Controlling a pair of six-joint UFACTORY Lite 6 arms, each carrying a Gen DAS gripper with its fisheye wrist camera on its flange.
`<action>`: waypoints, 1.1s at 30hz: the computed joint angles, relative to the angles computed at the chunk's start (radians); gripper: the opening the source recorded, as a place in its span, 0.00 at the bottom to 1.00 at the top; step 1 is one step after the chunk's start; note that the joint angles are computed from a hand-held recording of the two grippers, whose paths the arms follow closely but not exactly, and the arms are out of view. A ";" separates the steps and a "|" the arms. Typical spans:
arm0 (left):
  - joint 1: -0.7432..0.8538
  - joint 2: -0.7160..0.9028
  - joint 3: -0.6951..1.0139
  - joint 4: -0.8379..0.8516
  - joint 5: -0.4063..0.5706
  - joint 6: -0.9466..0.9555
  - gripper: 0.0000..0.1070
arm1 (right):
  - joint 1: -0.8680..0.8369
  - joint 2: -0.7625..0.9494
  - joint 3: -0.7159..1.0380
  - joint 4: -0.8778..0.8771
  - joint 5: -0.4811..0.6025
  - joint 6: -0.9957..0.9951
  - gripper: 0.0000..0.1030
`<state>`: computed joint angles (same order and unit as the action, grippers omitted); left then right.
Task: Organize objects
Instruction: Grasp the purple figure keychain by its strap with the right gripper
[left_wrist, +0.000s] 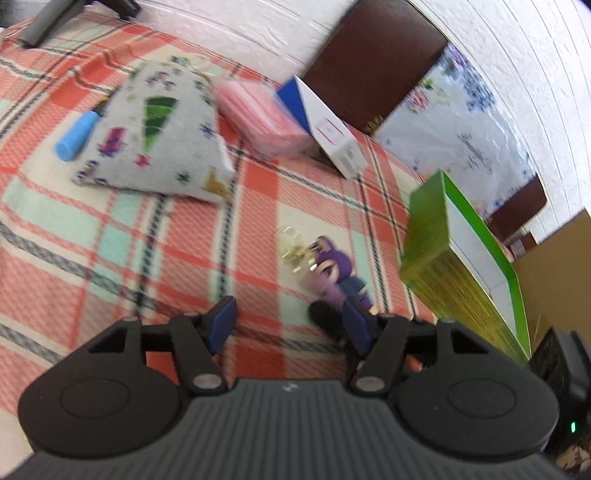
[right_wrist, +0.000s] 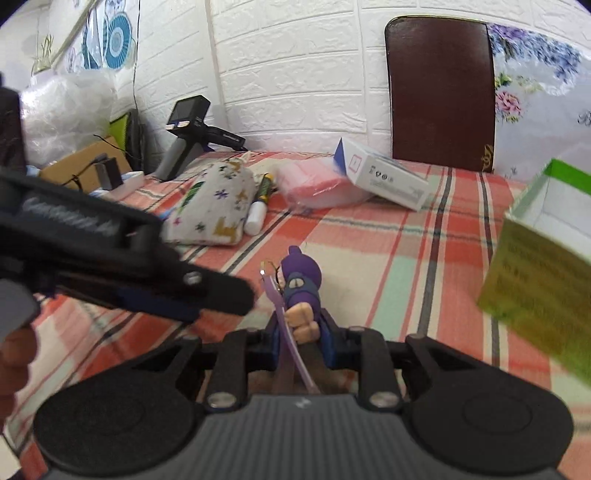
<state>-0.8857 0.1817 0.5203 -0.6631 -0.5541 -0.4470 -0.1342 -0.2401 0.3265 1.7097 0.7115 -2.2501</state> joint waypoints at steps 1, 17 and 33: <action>-0.013 0.007 0.014 -0.023 0.008 0.026 0.61 | -0.017 -0.029 -0.021 -0.024 0.012 0.017 0.20; -0.254 0.099 0.234 -0.869 -0.040 0.799 0.70 | -0.101 -0.205 -0.163 -0.033 0.032 0.033 0.20; -0.298 0.150 0.306 -1.042 -0.072 0.921 0.70 | -0.075 -0.241 -0.192 0.022 0.006 0.009 0.20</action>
